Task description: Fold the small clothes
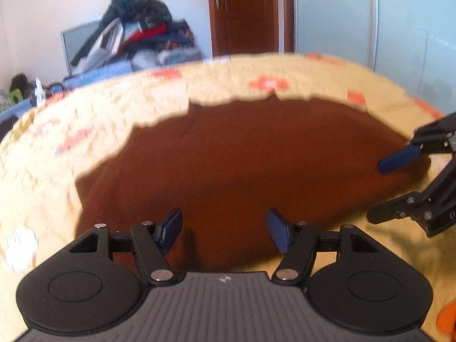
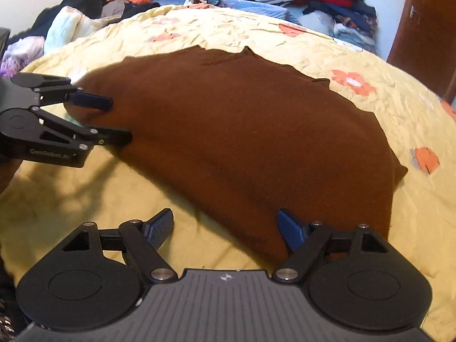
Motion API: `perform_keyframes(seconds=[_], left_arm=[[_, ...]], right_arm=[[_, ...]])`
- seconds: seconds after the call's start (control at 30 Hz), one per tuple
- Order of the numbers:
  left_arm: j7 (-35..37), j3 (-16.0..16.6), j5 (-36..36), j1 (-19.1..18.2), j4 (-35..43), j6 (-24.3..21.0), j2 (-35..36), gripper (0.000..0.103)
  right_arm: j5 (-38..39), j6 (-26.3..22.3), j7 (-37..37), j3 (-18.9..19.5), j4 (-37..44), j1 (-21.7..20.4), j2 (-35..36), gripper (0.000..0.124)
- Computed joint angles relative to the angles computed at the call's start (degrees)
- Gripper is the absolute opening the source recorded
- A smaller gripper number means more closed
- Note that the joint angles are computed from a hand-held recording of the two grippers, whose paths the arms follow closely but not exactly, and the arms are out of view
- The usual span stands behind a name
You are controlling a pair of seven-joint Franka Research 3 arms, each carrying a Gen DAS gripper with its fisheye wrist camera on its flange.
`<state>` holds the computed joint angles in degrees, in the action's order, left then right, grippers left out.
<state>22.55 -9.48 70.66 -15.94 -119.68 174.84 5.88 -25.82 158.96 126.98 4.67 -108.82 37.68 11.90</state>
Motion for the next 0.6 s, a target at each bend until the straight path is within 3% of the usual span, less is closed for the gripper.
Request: perform_keyframes(seconds=[0.07,0.13,0.2,0.27,0.3,0.37,0.43,0.47,0.53,0.6], left_arm=[[-5.4,0.6,6.0,-1.3,4.3,-3.7,2.4,0.065],[-2.4,0.2,2.7,-1.3,7.6,-6.1,5.5,0.065],[1.5,0.6,-1.3,-1.9,8.7,-8.6,7.4,0.067],[-7.2,3.8,7.7,-2.6,7.5,-3.6,7.1,0.068],[-9.2,4.3,10.0,-2.3,6.7,-2.1,6.6,0.068],[-4.0,2.9,6.0,-1.0,4.2,-3.1,4.6,0.069],[6.0,0.8,-3.6,0.3,3.8,-4.7,3.8,0.070],[7.1,0.9,-4.6,0.4,4.9,-4.2,4.2,0.070],[2.4,3.1,0.4,-1.1,9.6,-3.6,6.8,0.070],[7.5,2.1,-5.4,-0.7,15.3,-5.8,11.0,0.070]], right_arm=[[-4.9,1.9,6.1,-2.8,2.5,1.6,1.4,0.081],[-12.9,0.5,13.2,-6.1,7.5,4.3,4.6,0.091],[-14.8,-0.4,13.9,-6.3,10.2,4.2,7.0,0.100],[-9.5,-4.9,6.9,-4.7,12.5,3.2,9.5,0.100],[-9.5,-4.0,6.4,-4.5,11.1,3.0,9.7,0.102],[-12.3,2.4,10.5,-6.2,5.7,3.3,7.1,0.103],[-4.8,0.7,2.8,-2.7,5.3,0.2,6.0,0.103],[-1.0,-0.3,-0.2,-1.5,5.9,-1.1,5.8,0.100],[2.5,0.8,-0.7,-1.9,7.4,-1.5,5.9,0.098],[2.1,2.4,2.9,-4.9,12.2,-0.3,8.9,0.101]])
